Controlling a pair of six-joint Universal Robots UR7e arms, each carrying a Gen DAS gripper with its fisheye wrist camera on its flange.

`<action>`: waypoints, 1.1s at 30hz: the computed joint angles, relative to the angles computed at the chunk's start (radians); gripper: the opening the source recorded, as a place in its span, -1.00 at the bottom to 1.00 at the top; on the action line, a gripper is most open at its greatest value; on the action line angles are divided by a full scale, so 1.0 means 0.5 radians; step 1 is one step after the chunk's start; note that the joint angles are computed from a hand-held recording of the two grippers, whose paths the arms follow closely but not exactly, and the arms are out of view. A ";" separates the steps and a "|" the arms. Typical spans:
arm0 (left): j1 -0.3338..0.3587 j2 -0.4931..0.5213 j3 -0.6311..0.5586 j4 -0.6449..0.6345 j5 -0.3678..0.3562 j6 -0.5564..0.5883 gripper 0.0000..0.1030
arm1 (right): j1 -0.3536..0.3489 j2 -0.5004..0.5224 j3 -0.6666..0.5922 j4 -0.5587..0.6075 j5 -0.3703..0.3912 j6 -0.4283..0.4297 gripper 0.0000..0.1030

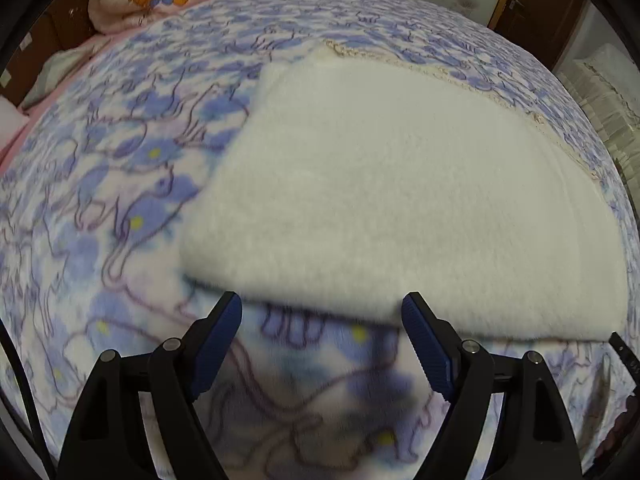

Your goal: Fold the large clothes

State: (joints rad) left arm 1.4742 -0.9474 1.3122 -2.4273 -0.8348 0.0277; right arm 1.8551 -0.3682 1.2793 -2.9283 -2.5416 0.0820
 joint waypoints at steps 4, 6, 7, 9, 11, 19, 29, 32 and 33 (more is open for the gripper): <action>-0.021 -0.114 0.138 0.108 -0.043 -0.122 0.57 | 0.026 -0.029 0.040 0.123 0.031 0.118 -0.32; -0.043 -0.174 0.232 0.098 -0.028 -0.129 0.57 | 0.050 -0.033 0.047 0.151 0.053 0.129 -0.32; -0.054 -0.206 0.274 0.102 -0.030 -0.139 0.57 | 0.062 -0.037 0.052 0.153 0.066 0.128 -0.32; -0.071 -0.271 0.346 0.133 -0.061 -0.179 0.57 | 0.090 -0.048 0.073 0.163 0.099 0.131 -0.32; -0.085 -0.335 0.403 0.172 -0.107 -0.223 0.57 | 0.120 -0.066 0.106 0.198 0.136 0.151 -0.32; -0.135 -0.572 0.627 0.160 -0.232 -0.260 0.57 | 0.246 -0.125 0.287 0.200 0.213 0.162 -0.31; 0.037 -0.636 0.694 -0.094 -0.988 -0.199 0.57 | 0.331 -0.022 0.258 -0.093 0.368 -0.023 -0.28; 0.096 -0.584 0.661 -0.157 -1.136 -0.227 0.57 | 0.340 0.049 0.182 -0.223 0.407 -0.135 -0.21; 0.107 -0.568 0.648 -0.165 -1.156 -0.234 0.57 | 0.340 0.069 0.157 -0.250 0.424 -0.161 -0.19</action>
State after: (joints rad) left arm 1.5279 -1.2316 1.6362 -2.5097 -1.4129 -0.0892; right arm 2.0251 -0.3338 1.3580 -3.0535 -2.3295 0.0015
